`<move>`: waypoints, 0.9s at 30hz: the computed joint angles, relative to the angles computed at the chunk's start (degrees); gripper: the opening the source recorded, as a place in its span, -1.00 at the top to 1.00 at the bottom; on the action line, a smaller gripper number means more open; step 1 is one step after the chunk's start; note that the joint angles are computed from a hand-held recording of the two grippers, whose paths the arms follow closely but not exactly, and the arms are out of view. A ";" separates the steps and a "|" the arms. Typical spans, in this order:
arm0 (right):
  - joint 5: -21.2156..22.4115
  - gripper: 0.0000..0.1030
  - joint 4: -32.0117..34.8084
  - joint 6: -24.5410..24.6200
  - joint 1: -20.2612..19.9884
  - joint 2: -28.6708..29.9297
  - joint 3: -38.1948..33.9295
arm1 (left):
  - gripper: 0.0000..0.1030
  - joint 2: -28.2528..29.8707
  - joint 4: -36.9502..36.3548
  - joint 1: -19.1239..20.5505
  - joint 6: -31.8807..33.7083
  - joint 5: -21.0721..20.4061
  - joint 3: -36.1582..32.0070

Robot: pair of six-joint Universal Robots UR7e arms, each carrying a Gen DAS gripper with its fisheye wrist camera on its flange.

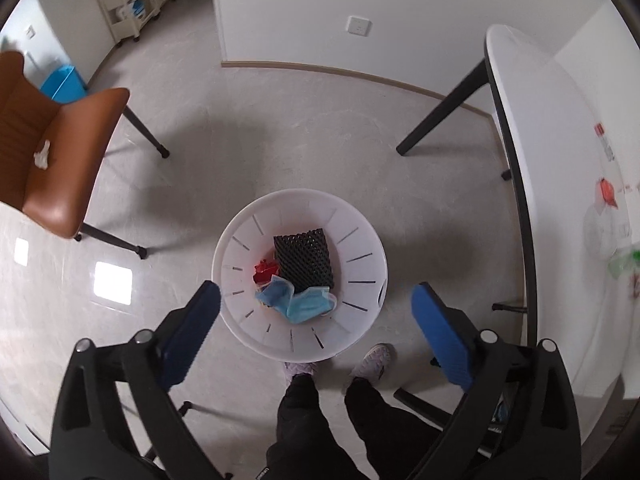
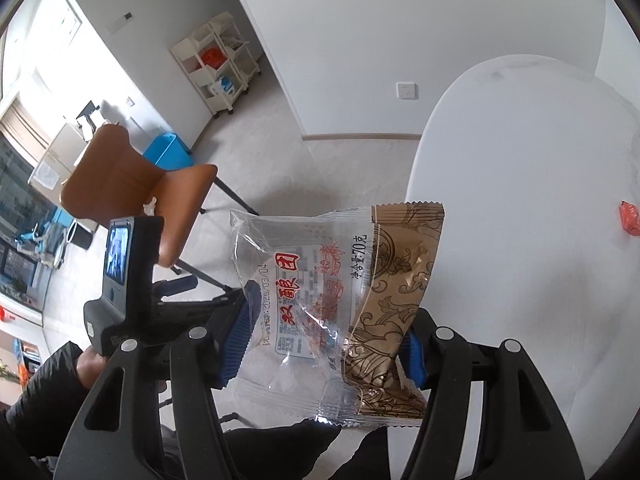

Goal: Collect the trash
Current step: 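Carry the wrapper and snack bag to the wastebasket and open both tools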

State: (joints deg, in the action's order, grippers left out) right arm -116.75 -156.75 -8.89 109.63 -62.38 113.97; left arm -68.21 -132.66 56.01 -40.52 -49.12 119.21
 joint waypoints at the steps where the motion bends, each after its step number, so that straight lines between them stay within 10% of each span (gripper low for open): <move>1: 0.18 -0.24 0.27 -0.01 0.03 0.19 -0.10 | -0.84 -0.66 0.21 -0.19 -0.64 0.03 0.31; 15: 4.02 -0.38 4.30 -7.60 -0.78 11.42 -6.51 | -0.85 -15.82 20.70 -5.85 -18.06 12.09 2.41; 27: 1.88 -0.81 7.69 -8.42 -2.45 21.91 -12.14 | -0.85 -23.22 32.87 -7.51 -30.76 13.38 4.17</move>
State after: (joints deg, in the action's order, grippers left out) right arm -114.87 -149.07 -17.31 107.18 -40.47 101.83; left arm -91.44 -99.78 48.50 -71.28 -35.73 123.37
